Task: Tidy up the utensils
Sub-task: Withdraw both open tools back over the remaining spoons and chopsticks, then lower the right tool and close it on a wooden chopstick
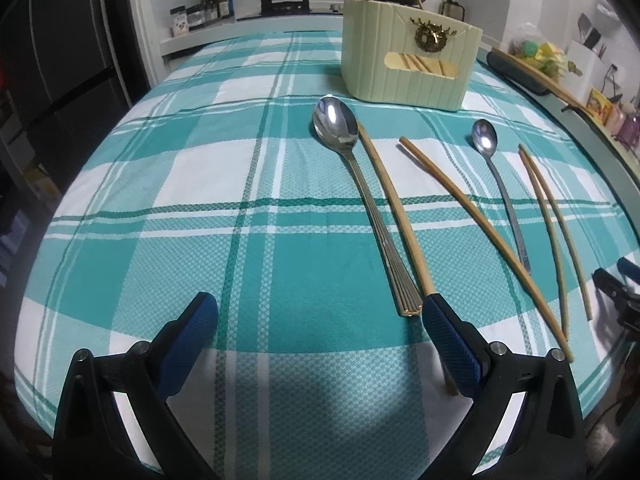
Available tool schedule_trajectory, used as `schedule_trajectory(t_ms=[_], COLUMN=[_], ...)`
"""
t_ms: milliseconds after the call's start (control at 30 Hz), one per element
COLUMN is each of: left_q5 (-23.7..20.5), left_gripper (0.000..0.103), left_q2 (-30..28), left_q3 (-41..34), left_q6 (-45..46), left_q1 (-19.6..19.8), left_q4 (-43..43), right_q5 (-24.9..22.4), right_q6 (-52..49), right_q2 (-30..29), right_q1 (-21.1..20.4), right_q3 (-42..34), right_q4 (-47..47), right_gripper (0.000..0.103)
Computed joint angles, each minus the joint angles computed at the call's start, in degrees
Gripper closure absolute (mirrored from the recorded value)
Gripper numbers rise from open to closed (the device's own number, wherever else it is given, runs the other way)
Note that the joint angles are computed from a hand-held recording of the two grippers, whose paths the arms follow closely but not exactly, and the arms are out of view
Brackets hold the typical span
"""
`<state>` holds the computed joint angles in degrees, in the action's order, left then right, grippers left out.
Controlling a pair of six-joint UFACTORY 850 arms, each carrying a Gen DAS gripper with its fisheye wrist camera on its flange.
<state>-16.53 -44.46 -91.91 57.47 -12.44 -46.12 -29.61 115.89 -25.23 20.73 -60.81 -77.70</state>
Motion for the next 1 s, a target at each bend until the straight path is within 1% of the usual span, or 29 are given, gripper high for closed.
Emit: schedule_trajectory(t_ms=[33, 133, 233, 333, 367, 400, 433, 500, 533, 600, 667, 733, 800, 833, 900, 1000], left_q5=[-1.3, -4.1, -4.0, -3.4, -3.5, -3.8, -4.2, -4.4, -4.1, -3.4, -2.7, -2.2, -2.0, -2.0, -2.4, -4.2], left_gripper=[0.001, 0.001, 0.001, 0.001, 0.001, 0.001, 0.001, 0.001, 0.001, 0.001, 0.001, 0.001, 0.001, 0.001, 0.001, 0.001], left_q2=[-0.1, -0.7, -1.0, -1.6, -1.9, -2.2, -2.4, -2.6, -2.4, -1.8, -1.4, -1.2, -1.3, -1.5, -2.0, -3.6], left_q3=[-0.3, -1.5, -2.2, -3.1, -3.4, -3.9, -4.2, -4.3, -4.1, -3.4, -2.8, -2.7, -3.0, -3.3, -4.3, -7.3], left_q6=[1.1, 0.2, -1.8, -6.0, -7.6, -9.0, -10.0, -11.4, -11.4, -10.9, -10.9, -11.6, -12.9, -13.7, -15.1, -17.6], left_q1=[0.4, 1.4, 1.7, 1.6, 1.6, 1.6, 1.7, 1.6, 1.5, 1.5, 1.5, 1.5, 1.7, 1.7, 1.8, 1.7], left_q4=[-2.0, -4.3, -3.6, -0.1, 1.2, 2.1, 2.7, 3.7, 3.9, 3.6, 3.7, 4.2, 5.3, 5.9, 7.0, 8.9], right_q5=[-0.1, 0.2, 0.8, 0.7, 1.5, 3.2, 5.1, 9.7, 12.1, 15.3, 16.6, 15.4, 12.7, 11.8, 11.0, 9.1], right_q6=[0.3, -0.9, -2.5, 3.6, 4.9, 5.5, 4.5, -1.1, -4.1, -9.0, -17.0, -27.7, -34.5, -34.6, -31.5, -27.4], right_q2=[0.0, 0.0, 0.3, 1.8, 2.1, 2.4, 2.2, 1.2, 0.5, -1.1, -3.0, -5.6, -7.7, -8.2, -8.1, -7.2], right_q1=[0.1, 0.0, -0.3, -0.2, -0.3, -0.7, -1.2, -2.4, -3.1, -4.0, -4.2, -3.8, -3.5, -3.4, -3.3, -3.1], right_q3=[0.1, -0.2, -0.3, 0.7, 0.7, 0.5, -0.1, -2.4, -3.6, -6.0, -9.0, -12.5, -15.2, -15.8, -15.5, -14.2], right_q4=[-0.3, 0.6, 2.2, -2.5, -3.7, -4.6, -4.4, -0.1, 2.7, 7.0, 13.5, 21.0, 26.2, 26.7, 24.4, 21.8], right_gripper=[0.000, 0.000, 0.001, 0.004, 0.009, 0.018, 0.023, 0.043, 0.046, 0.058, 0.062, 0.072, 0.088, 0.091, 0.092, 0.094])
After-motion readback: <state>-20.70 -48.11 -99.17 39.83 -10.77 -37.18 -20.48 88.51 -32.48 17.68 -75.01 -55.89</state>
